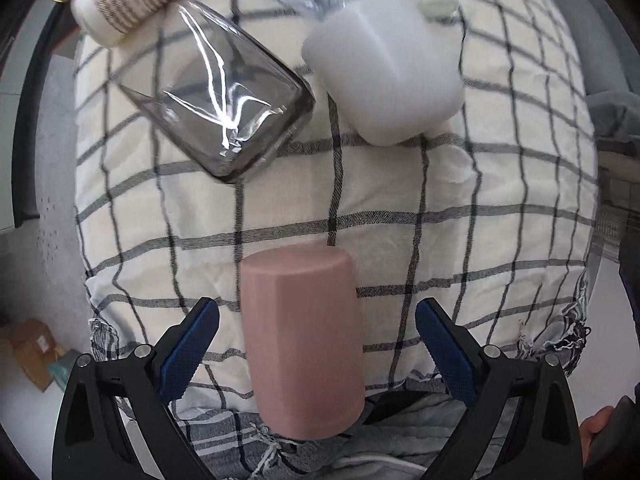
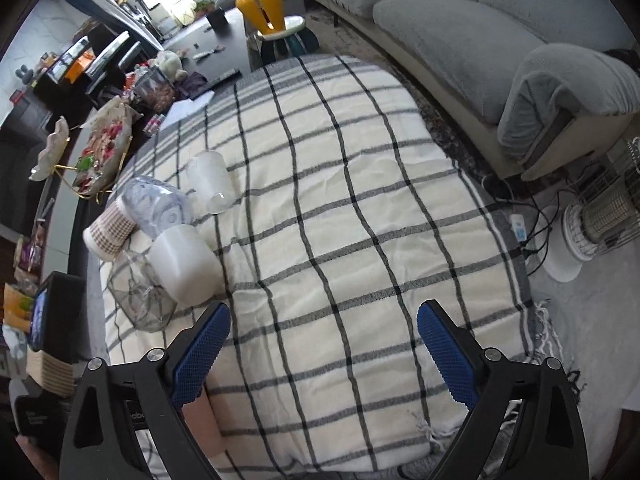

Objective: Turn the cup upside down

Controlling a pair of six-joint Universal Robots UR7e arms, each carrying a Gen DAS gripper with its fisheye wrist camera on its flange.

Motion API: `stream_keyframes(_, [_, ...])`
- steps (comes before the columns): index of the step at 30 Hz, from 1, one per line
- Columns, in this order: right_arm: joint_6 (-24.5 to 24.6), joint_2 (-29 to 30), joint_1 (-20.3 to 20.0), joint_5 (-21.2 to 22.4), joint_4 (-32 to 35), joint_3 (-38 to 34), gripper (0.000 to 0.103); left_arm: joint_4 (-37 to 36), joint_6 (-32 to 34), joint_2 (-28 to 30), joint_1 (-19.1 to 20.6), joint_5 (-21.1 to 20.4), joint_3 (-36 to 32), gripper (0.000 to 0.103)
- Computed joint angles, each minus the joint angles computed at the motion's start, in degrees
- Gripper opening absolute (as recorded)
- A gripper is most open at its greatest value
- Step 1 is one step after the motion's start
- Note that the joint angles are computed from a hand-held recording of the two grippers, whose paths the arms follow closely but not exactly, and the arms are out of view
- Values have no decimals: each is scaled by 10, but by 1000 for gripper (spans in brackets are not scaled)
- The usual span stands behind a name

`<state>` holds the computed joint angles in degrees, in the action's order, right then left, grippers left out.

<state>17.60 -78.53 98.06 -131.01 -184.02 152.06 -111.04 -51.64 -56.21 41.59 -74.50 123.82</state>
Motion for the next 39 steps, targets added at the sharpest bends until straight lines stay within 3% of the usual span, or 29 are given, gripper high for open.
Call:
stream_keyframes(4, [-13,20,-18,-13,-5,-11,95,19,4,32,16,-7,-18,88])
stream_keyframes(13, [-65,68,0,-64,-100,-27,95,25,10,62,34,12,-34,64])
stream_keyframes(19, [-64,70,-8,-46,-95,-24,95,46,15,80,41,7,-55,64])
stream_keyframes(26, [-59,65,2,-47,-99,-19,95,26,15,49,31,6,-26,64])
stream_keyframes(29, [-54,57,8,-43,-94,-15,95,21,9,25,9,7,-15,63])
stream_keyframes(39, [-39,39,47,-49,-89,0,95,-22,-24,-90,-78,65,56,63])
